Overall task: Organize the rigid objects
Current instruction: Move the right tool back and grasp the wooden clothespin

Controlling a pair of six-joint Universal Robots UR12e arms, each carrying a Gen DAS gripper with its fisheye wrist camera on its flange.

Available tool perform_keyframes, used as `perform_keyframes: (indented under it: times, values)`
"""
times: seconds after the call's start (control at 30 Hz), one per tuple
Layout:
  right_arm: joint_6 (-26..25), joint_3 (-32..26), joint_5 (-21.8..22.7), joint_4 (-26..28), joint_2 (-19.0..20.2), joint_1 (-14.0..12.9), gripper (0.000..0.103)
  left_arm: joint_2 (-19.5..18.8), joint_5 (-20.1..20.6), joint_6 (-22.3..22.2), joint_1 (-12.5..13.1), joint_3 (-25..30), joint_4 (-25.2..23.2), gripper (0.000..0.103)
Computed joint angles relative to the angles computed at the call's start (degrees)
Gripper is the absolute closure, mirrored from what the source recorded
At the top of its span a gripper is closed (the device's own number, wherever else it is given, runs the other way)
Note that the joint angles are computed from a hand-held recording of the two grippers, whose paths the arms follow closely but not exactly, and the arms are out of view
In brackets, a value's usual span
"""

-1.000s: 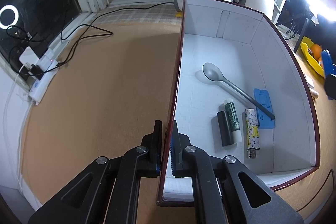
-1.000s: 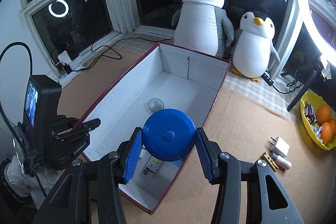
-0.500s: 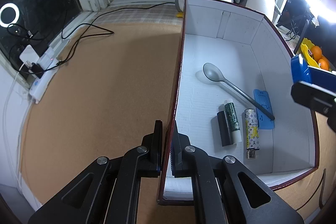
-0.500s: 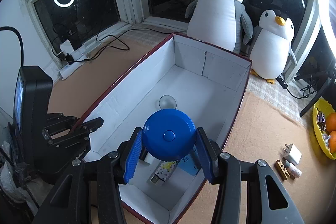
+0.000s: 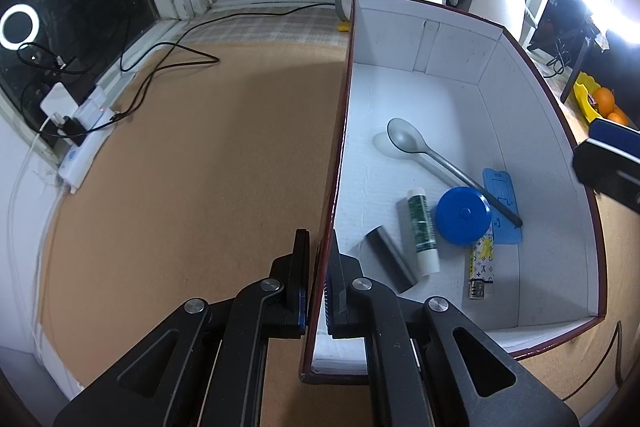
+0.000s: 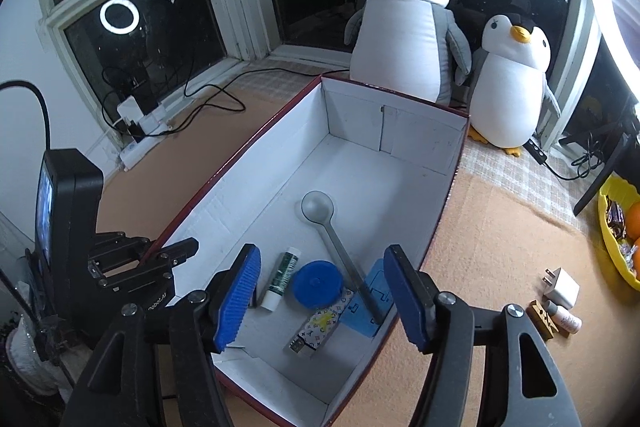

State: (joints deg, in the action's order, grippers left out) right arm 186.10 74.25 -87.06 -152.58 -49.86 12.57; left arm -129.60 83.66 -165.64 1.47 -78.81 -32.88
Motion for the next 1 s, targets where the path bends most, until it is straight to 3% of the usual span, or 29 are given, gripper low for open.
perform_keyframes:
  times: [0.27, 0.43, 0.67, 1.0]
  values:
    - [3.5, 5.7, 0.9, -6.8, -2.9, -2.0, 0.039, 0.7, 0.7, -0.2, -0.1, -0.7, 0.0, 0.098]
    - [3.0, 10.5, 1.2, -10.7, -5.6, -3.8, 0.031, 0.9, 1.4, -0.4, -0.3, -0.9, -0.2, 0.098]
    - [0.3, 14.9, -4.7, -9.9, -8.6, -5.5, 0.028, 1.2, 2.6, -0.6, -0.4, -1.1, -0.4, 0.097]
    - [1.2, 18.0, -3.1, -7.1, -10.1, -9.2, 0.028, 1.2, 3.8, -0.9, -0.8, -0.9, -1.0, 0.097]
